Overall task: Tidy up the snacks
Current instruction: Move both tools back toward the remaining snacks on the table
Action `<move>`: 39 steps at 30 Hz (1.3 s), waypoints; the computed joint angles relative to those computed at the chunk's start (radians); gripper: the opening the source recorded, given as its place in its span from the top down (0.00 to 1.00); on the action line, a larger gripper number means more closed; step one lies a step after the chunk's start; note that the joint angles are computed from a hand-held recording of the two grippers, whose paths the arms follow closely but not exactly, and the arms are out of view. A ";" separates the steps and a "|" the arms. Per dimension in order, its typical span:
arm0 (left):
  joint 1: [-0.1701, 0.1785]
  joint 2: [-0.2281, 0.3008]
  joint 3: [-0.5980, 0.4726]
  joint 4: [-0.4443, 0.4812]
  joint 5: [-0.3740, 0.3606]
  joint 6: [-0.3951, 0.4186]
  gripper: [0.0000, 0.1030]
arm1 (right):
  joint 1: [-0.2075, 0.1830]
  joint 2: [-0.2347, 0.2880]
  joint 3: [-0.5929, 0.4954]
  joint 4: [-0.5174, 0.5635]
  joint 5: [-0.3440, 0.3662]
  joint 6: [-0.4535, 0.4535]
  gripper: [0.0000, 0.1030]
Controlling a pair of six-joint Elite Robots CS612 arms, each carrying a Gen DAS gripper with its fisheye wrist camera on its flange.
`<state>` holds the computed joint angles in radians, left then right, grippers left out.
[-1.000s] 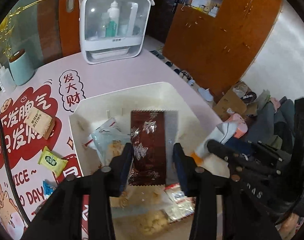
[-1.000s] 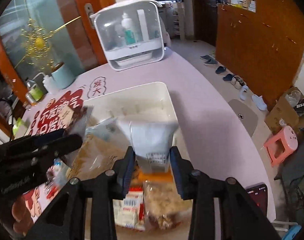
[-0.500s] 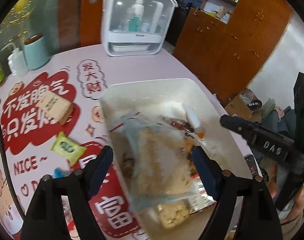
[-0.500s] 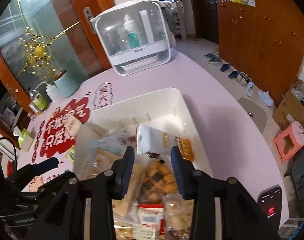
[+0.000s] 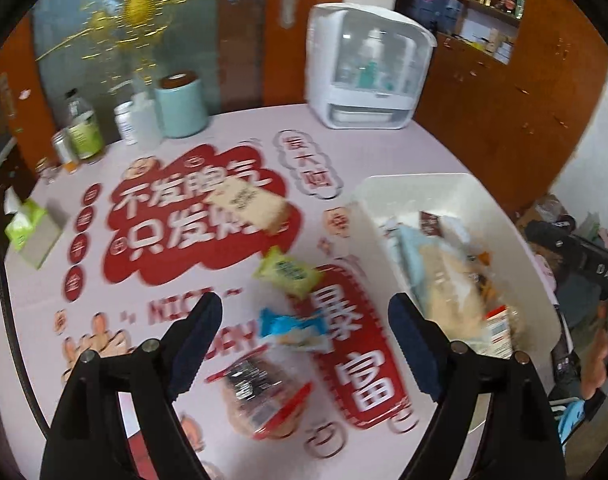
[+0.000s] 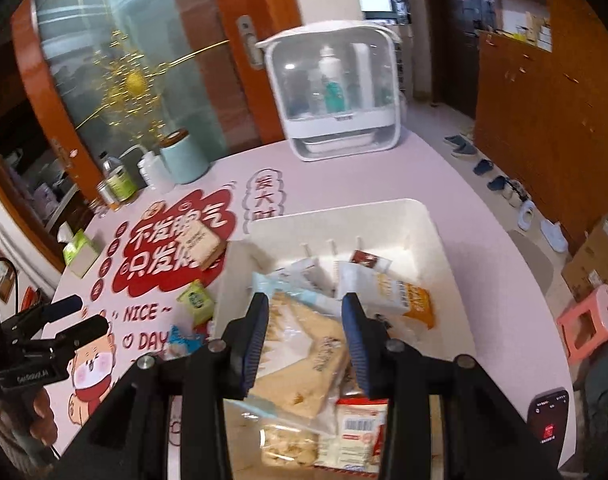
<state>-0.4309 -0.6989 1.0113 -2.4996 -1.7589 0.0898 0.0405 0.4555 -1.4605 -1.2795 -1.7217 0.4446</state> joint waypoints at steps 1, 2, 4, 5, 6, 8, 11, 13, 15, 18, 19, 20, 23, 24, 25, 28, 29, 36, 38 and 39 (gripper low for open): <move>0.005 -0.003 0.006 -0.001 0.000 -0.001 0.18 | 0.004 -0.004 0.008 -0.005 0.007 -0.013 0.62; 0.010 -0.008 0.015 -0.005 0.005 -0.008 0.18 | 0.007 -0.008 0.017 -0.011 0.020 -0.028 0.62; 0.015 -0.019 0.043 -0.026 0.017 -0.013 0.18 | 0.014 -0.015 0.037 -0.024 0.046 -0.068 0.62; 0.015 -0.023 0.055 -0.032 0.033 -0.015 0.18 | 0.019 -0.017 0.046 -0.029 0.049 -0.087 0.62; 0.014 -0.028 0.069 -0.039 0.058 -0.018 0.18 | 0.026 -0.024 0.065 -0.038 0.051 -0.120 0.62; 0.013 -0.029 0.087 -0.055 0.080 -0.030 0.18 | 0.033 -0.035 0.094 -0.045 0.081 -0.171 0.62; 0.012 -0.028 0.117 -0.089 0.111 -0.077 0.18 | 0.043 -0.059 0.158 -0.044 0.141 -0.264 0.62; 0.009 -0.021 0.128 -0.101 0.155 -0.120 0.18 | 0.052 -0.081 0.216 -0.034 0.153 -0.325 0.62; 0.007 -0.013 0.132 -0.100 0.178 -0.154 0.18 | 0.058 -0.102 0.271 -0.019 0.165 -0.381 0.62; 0.000 -0.001 0.138 -0.101 0.215 -0.200 0.18 | 0.063 -0.141 0.371 0.010 0.186 -0.449 0.62; -0.001 0.003 0.138 -0.097 0.219 -0.209 0.18 | 0.064 -0.154 0.402 0.018 0.188 -0.463 0.62; -0.002 0.008 0.136 -0.090 0.221 -0.222 0.18 | 0.064 -0.163 0.426 0.023 0.186 -0.474 0.62; -0.003 0.031 0.108 -0.041 0.216 -0.262 0.18 | 0.068 -0.200 0.518 0.052 0.197 -0.536 0.62; -0.004 0.039 0.101 -0.034 0.224 -0.280 0.18 | 0.071 -0.217 0.557 0.066 0.201 -0.556 0.62; -0.004 0.044 0.097 -0.035 0.226 -0.295 0.18 | 0.073 -0.230 0.588 0.074 0.201 -0.576 0.62; -0.004 0.062 0.076 -0.005 0.225 -0.343 0.18 | 0.078 -0.263 0.669 0.076 0.196 -0.609 0.62; -0.004 0.067 0.068 0.009 0.219 -0.361 0.18 | 0.078 -0.274 0.695 0.076 0.202 -0.610 0.62; -0.005 0.086 0.046 0.033 0.197 -0.380 0.18 | 0.078 -0.319 0.814 0.080 0.237 -0.633 0.62; -0.004 0.090 0.042 0.033 0.192 -0.365 0.18 | 0.079 -0.329 0.842 0.089 0.241 -0.643 0.62; -0.004 0.093 0.035 0.047 0.195 -0.359 0.18 | 0.080 -0.333 0.852 0.093 0.244 -0.647 0.62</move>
